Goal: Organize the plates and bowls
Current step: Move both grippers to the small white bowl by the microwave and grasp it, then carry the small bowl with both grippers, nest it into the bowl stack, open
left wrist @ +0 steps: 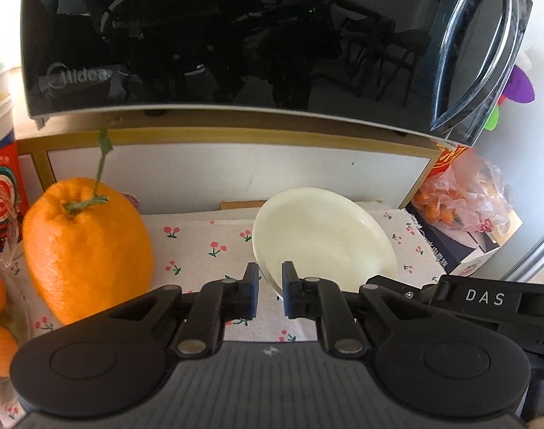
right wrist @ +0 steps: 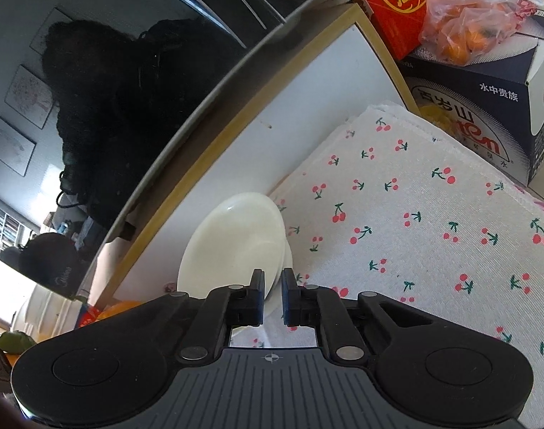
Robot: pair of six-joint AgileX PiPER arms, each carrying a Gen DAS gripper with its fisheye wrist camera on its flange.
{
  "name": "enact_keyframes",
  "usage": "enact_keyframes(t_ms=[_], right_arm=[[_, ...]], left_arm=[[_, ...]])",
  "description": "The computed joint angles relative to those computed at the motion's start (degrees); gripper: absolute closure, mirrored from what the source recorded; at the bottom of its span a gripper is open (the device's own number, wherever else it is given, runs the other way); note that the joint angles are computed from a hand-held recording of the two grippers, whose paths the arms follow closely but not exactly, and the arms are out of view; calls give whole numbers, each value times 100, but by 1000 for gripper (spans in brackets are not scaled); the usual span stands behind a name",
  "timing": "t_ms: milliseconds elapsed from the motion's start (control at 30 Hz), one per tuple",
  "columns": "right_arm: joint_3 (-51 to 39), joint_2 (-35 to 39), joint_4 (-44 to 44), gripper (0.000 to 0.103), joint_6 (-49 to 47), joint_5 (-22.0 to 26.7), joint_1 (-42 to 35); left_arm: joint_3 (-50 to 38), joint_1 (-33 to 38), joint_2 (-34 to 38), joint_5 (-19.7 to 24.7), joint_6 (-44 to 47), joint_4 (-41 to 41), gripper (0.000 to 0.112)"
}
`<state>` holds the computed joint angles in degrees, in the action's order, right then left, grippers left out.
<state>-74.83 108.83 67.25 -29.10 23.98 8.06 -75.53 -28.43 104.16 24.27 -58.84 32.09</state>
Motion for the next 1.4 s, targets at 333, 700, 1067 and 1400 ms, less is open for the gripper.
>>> enact_keyframes(t_ms=[333,700,1067,1400], right_arm=[[279,-830,-853,93,836,214,68],[795,-1948,-1870,93,1844,492,243],[1418,-2860,-3121,92,3086,847,799],[1942,-3453,-3994,92,4032,831,1767]], left_arm=[[224,-239,-791,513,90,-135,100],[853,-558,-1787,846,-259,-97,100],[1998,-889,-3036,1193,-887,-245,100],[3046,-1157,-4357,1594,-1476,-284,100]])
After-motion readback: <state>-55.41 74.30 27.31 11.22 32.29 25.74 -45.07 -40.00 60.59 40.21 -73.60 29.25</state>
